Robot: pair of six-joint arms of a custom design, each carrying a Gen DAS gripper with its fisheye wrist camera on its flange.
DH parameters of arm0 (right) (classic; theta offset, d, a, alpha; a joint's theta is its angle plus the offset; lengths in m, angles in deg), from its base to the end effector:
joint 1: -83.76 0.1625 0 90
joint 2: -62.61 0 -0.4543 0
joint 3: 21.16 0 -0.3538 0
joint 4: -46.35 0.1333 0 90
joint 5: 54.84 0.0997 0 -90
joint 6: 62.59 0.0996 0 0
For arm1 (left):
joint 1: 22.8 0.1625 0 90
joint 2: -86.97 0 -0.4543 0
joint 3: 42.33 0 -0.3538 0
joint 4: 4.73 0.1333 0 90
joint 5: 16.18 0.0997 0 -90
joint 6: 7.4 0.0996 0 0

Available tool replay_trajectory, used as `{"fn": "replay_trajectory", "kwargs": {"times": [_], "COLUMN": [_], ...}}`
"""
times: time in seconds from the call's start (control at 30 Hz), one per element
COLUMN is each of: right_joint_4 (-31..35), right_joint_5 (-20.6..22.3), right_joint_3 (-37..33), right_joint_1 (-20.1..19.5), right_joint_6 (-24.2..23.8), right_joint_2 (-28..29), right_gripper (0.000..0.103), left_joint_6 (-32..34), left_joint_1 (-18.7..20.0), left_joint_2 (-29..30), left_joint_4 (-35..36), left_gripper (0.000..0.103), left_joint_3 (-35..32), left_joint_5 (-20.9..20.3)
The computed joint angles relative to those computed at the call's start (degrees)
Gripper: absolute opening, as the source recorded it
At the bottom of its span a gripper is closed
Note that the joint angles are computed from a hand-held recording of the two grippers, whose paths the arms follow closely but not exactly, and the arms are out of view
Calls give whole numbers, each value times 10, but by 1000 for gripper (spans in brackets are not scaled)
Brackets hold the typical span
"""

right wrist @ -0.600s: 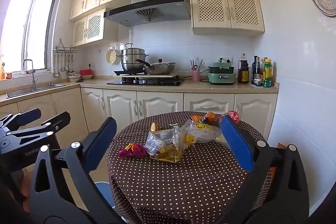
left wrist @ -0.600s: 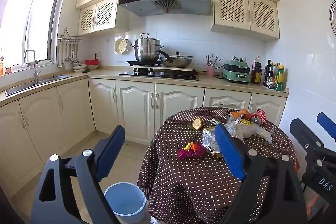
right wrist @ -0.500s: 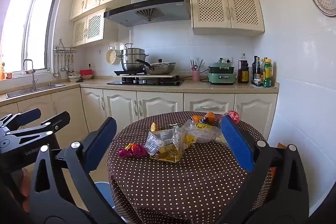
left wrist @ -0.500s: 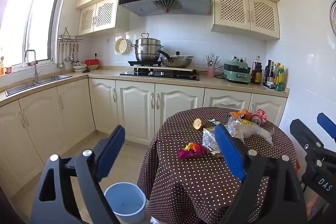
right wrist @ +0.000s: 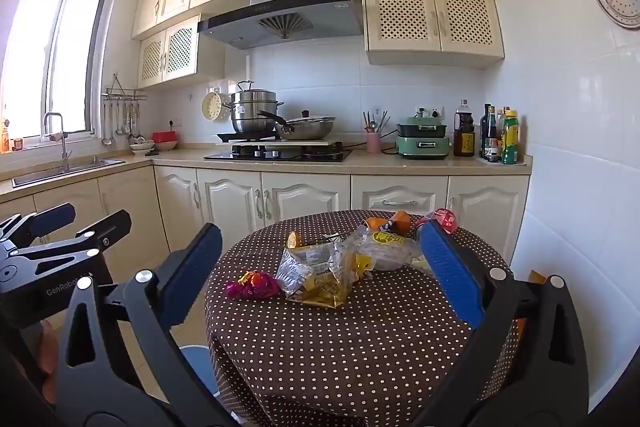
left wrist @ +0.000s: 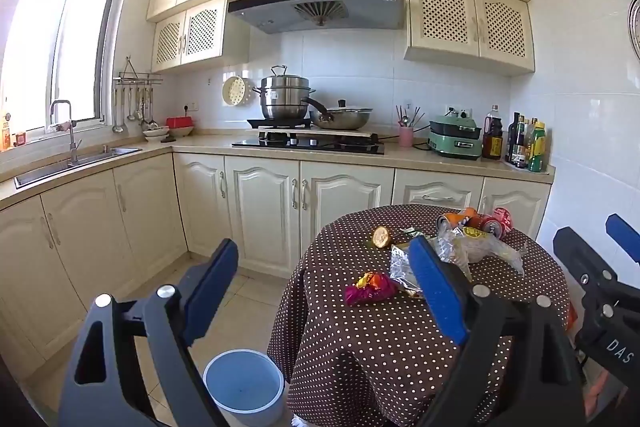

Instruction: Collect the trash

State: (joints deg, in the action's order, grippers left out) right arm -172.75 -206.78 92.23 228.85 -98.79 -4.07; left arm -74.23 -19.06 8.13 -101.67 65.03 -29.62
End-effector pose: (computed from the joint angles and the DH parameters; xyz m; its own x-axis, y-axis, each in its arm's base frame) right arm 0.4213 -0.2387 0.4148 -0.7319 0.0479 0.6797 -0.6703 0.1290 -0.7308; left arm -0.4670 -0.2612 0.3811 -0.7186 0.0447 -0.6940 0.6793 0.2585 -0.6868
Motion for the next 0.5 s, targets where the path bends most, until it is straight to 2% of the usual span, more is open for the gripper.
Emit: {"fn": "replay_trajectory", "kwargs": {"times": [0.5], "right_joint_4": [3], "right_joint_5": [17], "right_joint_3": [15], "right_joint_1": [-14], "right_joint_6": [13], "right_joint_2": [-2], "right_gripper": [97], "left_joint_6": [-8], "left_joint_1": [1], "left_joint_2": [0], "left_joint_4": [9], "left_gripper": [86], "left_joint_3": [-3], "left_joint_5": [-1]}}
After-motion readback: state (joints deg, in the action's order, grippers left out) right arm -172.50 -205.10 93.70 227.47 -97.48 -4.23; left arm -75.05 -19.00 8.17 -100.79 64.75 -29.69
